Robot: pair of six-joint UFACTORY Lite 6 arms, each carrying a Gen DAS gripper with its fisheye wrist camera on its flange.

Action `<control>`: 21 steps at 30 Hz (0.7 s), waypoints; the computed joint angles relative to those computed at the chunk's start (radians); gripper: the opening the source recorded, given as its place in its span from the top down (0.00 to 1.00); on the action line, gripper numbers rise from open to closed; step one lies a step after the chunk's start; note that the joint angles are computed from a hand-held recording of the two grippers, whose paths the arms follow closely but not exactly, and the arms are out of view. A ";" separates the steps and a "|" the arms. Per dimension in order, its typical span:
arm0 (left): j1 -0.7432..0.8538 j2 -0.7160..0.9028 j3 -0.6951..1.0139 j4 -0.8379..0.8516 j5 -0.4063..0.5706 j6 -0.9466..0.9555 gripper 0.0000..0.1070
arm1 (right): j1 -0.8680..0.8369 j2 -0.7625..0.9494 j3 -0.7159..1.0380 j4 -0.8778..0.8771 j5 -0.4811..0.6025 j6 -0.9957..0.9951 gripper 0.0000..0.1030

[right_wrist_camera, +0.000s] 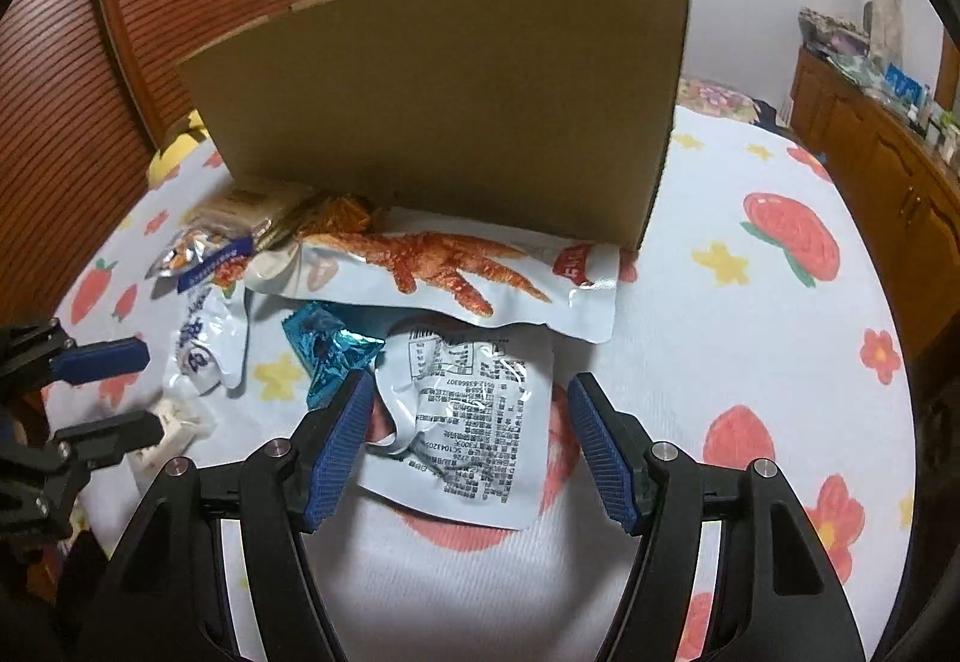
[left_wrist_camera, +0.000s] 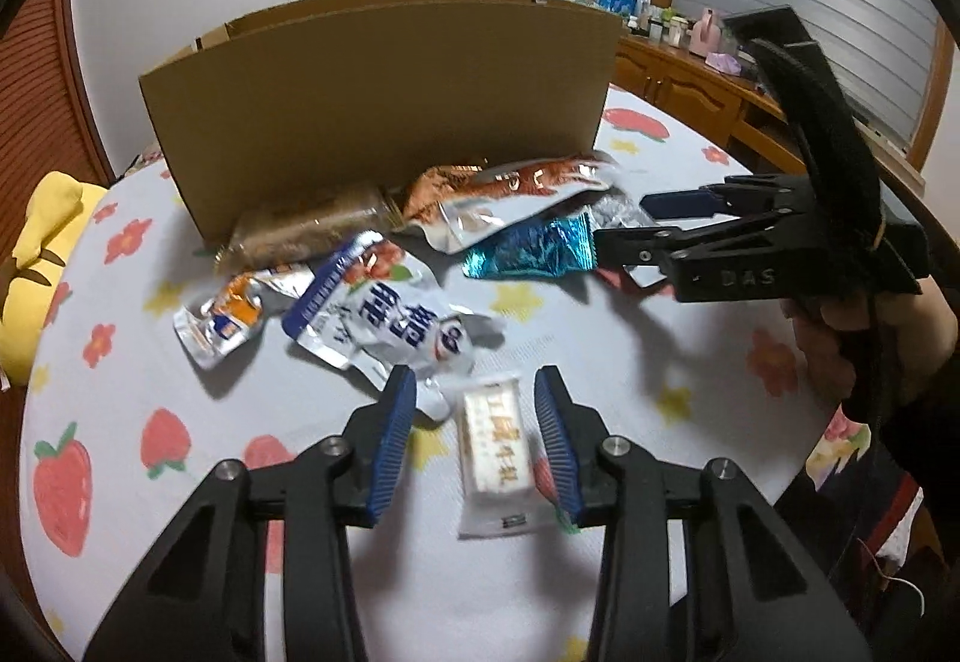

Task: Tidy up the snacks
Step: 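Grasp the small white bar with the left tool while the right tool reaches a white foil pack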

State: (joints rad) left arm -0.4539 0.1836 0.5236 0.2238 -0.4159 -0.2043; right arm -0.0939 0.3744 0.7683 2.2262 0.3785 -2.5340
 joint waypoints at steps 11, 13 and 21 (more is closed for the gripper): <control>-0.020 0.039 -0.010 -0.071 -0.017 0.053 0.72 | 0.063 0.010 -0.012 0.281 -0.037 -0.277 0.27; -0.018 0.039 -0.009 -0.076 -0.018 0.062 0.73 | 0.060 0.010 -0.013 0.282 -0.036 -0.275 0.25; -0.007 0.027 -0.043 -0.080 -0.054 0.072 0.81 | 0.067 0.013 -0.015 0.320 -0.036 -0.304 0.23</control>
